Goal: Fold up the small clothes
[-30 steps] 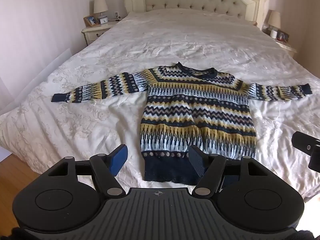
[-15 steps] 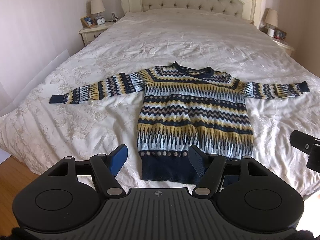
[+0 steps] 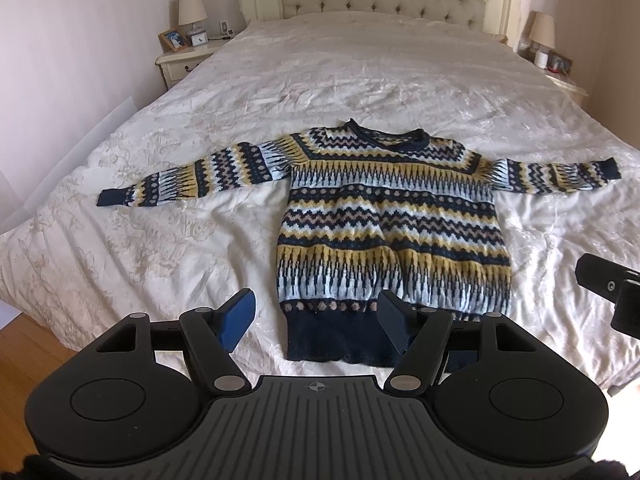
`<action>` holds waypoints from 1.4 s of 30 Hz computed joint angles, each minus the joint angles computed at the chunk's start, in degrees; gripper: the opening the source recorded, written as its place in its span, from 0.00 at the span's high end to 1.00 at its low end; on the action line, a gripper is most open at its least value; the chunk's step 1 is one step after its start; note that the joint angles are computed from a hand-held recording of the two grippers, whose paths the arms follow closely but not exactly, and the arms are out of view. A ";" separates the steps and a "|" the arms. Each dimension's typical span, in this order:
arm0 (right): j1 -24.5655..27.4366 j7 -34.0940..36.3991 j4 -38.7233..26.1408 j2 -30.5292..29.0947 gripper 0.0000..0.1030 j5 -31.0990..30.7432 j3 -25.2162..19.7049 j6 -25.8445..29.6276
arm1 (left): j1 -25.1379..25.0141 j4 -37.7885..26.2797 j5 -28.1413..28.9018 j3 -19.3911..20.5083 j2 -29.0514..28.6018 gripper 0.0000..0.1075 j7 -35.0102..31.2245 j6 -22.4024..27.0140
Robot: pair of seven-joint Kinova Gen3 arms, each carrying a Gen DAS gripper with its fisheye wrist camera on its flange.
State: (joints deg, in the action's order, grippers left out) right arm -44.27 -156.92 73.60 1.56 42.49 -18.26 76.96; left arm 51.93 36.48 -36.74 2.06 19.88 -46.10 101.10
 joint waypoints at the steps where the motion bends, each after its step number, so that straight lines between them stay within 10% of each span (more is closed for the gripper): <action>1: -0.08 0.01 -0.34 0.38 0.01 0.12 -0.04 0.10 | -0.12 0.08 0.07 -0.01 -0.06 0.38 -0.02 -0.07; 42: -1.47 -1.14 0.05 1.37 0.01 -0.16 1.00 -0.54 | -2.41 2.55 1.91 1.31 -1.32 0.38 -0.01 -0.95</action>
State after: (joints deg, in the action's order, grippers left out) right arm -45.74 -158.06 73.65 2.93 42.33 -17.26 76.42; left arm 49.52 39.03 -34.83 3.36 18.56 -46.11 100.15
